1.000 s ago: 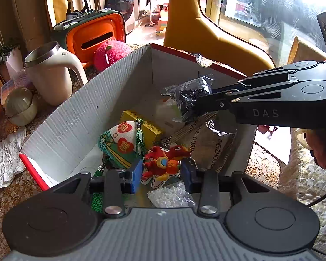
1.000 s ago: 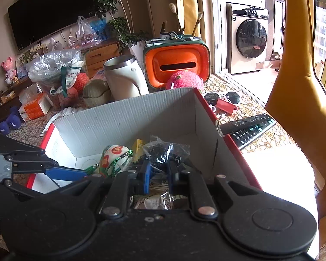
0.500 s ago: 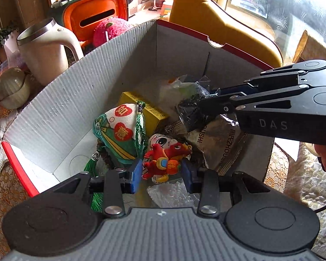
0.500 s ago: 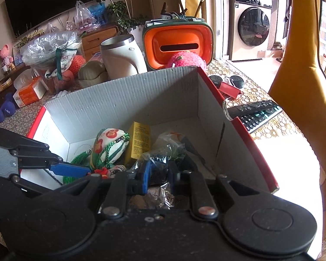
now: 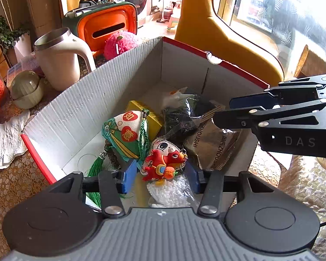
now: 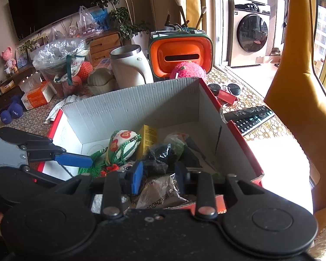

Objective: Organize objects
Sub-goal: 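Open both grippers to release the plush toy and black-item bag in the box, then withdraw both open grippers up and away from the box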

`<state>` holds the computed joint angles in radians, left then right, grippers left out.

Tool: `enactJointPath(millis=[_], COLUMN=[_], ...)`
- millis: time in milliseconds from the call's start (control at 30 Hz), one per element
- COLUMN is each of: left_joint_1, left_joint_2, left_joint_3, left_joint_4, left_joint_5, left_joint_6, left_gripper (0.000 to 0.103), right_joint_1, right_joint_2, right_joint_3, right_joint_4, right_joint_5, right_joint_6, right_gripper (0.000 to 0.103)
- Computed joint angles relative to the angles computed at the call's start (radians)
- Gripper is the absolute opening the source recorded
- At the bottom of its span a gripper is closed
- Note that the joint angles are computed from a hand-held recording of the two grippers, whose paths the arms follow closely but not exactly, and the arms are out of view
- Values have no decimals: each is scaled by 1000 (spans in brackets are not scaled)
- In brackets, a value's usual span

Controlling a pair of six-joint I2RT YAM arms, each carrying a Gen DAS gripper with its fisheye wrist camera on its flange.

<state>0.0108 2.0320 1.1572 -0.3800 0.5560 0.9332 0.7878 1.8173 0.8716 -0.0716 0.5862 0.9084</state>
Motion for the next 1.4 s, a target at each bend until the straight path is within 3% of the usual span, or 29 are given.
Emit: enactJointPath(millis=[267,500,567,800,900,1133,1400], left_joint_1=[78,161,187,277,310,348,390], left_joint_2=[-102,-158,-173,-207,-219,-270,-318], left_joint_3=[-67,-100,-110,-127,-136,-210,-258], left_joint_4=[-19,-26,-25,-56,-76,-7,-24], left_joint_5=[99,187,215,321,358,363,385], left_joint_6=[31,59,65,104,120,96,126], left_gripper=[49,59,63,83,86,94,95], right_joint_1=[86,171,192,267,298,358,416], right_joint_2=[-64,-93,-99,-129,-138,-165,-165], right_joint_3=[2,19,22,-6,-15,-53,-47], right_joint_4=[-74,-140,-148,-127,-112,-42,-72], right_joint_5=[76,137,156,228,269,356,430], right_joint_6=[46,104,118,143,152,168,225], right_gripper=[42,49,56,67,79,101,102])
